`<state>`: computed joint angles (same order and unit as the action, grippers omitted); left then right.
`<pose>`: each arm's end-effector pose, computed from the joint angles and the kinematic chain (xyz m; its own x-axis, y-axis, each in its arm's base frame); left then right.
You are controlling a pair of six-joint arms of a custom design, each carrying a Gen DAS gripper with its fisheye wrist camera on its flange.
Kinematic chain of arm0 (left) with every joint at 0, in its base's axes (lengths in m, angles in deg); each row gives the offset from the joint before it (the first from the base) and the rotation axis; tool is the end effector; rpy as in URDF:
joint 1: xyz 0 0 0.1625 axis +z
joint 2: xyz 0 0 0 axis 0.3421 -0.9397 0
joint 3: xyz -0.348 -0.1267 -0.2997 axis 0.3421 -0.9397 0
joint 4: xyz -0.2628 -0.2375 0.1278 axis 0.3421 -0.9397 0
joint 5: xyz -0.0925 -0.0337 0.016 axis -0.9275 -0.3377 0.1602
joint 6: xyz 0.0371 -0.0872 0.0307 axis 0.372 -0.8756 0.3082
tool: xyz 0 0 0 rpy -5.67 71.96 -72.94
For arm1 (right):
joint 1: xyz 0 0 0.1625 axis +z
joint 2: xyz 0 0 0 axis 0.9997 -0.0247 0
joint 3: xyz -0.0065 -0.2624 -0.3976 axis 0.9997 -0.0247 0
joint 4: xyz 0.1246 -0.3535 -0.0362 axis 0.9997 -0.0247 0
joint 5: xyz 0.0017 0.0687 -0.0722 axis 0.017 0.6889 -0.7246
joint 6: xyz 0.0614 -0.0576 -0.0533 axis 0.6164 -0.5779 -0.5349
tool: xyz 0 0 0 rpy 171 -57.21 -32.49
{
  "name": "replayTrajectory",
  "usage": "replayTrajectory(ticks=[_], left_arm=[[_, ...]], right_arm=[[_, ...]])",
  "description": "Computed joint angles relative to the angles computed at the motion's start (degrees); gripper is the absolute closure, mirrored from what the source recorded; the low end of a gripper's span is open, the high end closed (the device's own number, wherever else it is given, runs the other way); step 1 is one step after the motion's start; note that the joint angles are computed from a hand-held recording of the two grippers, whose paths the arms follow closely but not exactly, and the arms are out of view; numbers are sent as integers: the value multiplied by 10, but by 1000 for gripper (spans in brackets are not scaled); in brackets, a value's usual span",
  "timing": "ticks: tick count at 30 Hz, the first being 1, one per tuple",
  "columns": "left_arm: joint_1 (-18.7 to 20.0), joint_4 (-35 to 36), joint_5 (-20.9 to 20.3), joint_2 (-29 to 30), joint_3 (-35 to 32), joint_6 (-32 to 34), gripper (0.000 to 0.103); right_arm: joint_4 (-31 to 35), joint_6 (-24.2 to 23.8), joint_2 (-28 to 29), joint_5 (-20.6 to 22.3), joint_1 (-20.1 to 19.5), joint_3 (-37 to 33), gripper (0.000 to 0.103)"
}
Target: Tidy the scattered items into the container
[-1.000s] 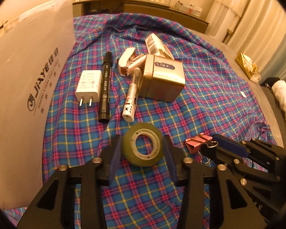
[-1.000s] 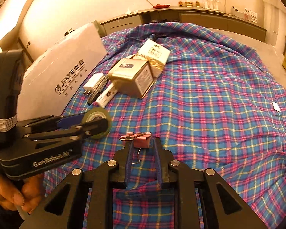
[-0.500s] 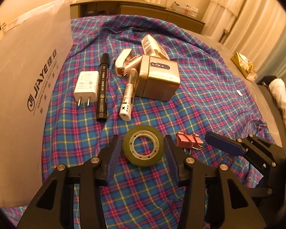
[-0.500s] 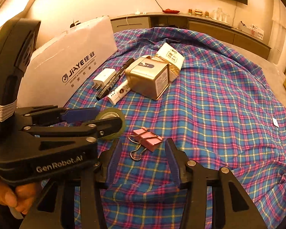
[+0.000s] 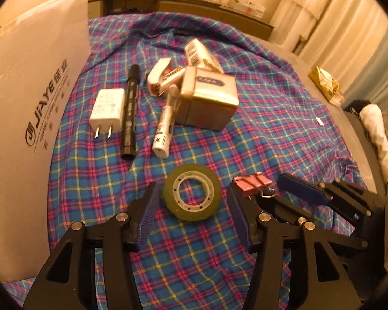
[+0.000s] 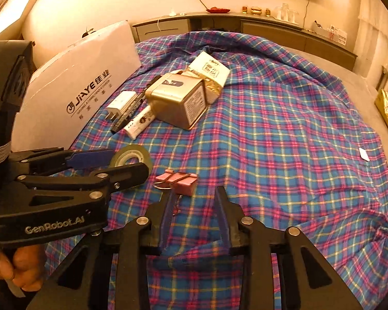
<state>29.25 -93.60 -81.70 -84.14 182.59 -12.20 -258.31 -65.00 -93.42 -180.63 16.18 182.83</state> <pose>-0.2050 -0.5102 0.0756 -0.7476 0.4995 -0.4377 0.5958 0.7956 -0.1097 0.1882 -0.4409 0.0926 -0.7785 -0.0019 0.6277 -0.3734 0.8052 -0.4606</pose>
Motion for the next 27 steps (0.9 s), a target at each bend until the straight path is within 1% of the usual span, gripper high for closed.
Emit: replayTrajectory(ticks=[1,3,4,5,7,9,11,12,13,15,16,17,19,20,23,24,27], left_arm=[[-1,4,10,-2,0,-2,47],[-4,4,45,-1,3,-4,47],[-4,5,54,-1,3,-3,47],[-4,10,55,-3,2,-3,47],[-3,19,46,-6,1,-10,47],[-2,25,22,-10,1,-8,47],[-2,28,3,-14,1,-5,47],[-2,29,-1,-15,1,-5,47],[-2,30,0,-16,1,-8,47],[3,31,6,-22,-2,-22,47],[7,30,5,-28,-3,-31,47],[14,29,-1,-33,-5,-37,47],[27,33,-23,-42,-13,-45,47],[29,33,-26,-44,-13,-44,47],[29,36,-30,-43,-13,-40,47],[29,39,-31,-42,-13,-40,47],[29,45,-39,-40,-13,-42,47]], right_arm=[[1,-3,2,0,3,-3,69],[-15,-20,11,-11,11,-6,69],[-20,-26,12,-20,13,-9,69],[-25,-28,12,-29,14,-11,69],[-27,-19,4,-43,10,-11,69],[-27,0,-7,-48,5,-6,69],[-24,11,-18,-36,4,2,69],[-17,14,-22,-27,5,3,69],[-3,15,-25,-18,8,3,69],[12,-1,-19,-16,18,-6,68],[18,-12,-12,-21,24,-11,63],[20,-25,-2,-29,30,-17,56],[16,-49,15,-51,36,-30,51],[23,-53,19,-60,38,-37,51],[23,-46,18,-62,38,-33,51],[20,-48,21,-77,41,-32,51],[-7,-67,31,-142,40,-41,52]])
